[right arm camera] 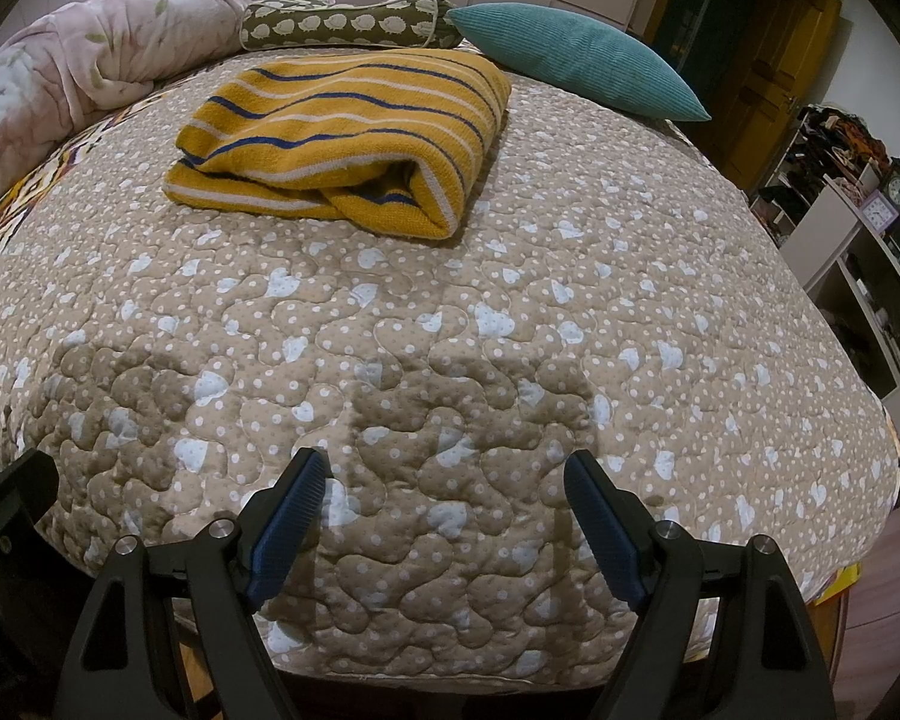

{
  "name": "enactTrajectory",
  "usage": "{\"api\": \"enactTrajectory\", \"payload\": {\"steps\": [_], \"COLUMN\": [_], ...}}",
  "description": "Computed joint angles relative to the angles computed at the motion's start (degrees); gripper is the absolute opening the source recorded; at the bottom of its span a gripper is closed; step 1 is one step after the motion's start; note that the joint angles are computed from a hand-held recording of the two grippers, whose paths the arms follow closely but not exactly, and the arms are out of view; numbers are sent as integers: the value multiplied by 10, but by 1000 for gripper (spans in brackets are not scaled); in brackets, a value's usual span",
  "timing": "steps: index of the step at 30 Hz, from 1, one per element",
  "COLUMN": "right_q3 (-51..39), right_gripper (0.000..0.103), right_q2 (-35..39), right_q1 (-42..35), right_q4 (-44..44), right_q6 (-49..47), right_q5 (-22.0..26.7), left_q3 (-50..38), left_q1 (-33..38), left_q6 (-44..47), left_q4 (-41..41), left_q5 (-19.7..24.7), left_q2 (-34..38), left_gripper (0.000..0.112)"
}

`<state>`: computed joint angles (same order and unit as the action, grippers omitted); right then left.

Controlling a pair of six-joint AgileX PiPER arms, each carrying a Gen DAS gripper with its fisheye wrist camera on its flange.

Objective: Fold small clothes

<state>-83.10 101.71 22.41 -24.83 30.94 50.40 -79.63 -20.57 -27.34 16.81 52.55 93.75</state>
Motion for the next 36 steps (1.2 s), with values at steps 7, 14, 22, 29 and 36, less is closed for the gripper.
{"api": "enactTrajectory", "payload": {"steps": [7,14,22,29,36], "right_q3": [0,7,13,10,8], "right_gripper": [87,88,88,88,88], "right_q2": [0,-3,-6,-6,-6], "right_q1": [-1,2,2,-3,-5], "right_q4": [0,-5,-12,-7,-8], "right_q6": [-1,5,13,8,10], "right_q5": [0,-3,-8,-8,-9], "left_q3": [1,5,19,22,24], "left_q1": [1,-7,-2,-4,-5], "left_q6": [2,-6,15,20,17], "left_q4": [-2,1,-21,-22,-15], "left_q5": [-1,-9,-40,-48,-49], "left_q2": [0,0,-21,-29,-30], "left_gripper": [103,103,103,103,103]}}
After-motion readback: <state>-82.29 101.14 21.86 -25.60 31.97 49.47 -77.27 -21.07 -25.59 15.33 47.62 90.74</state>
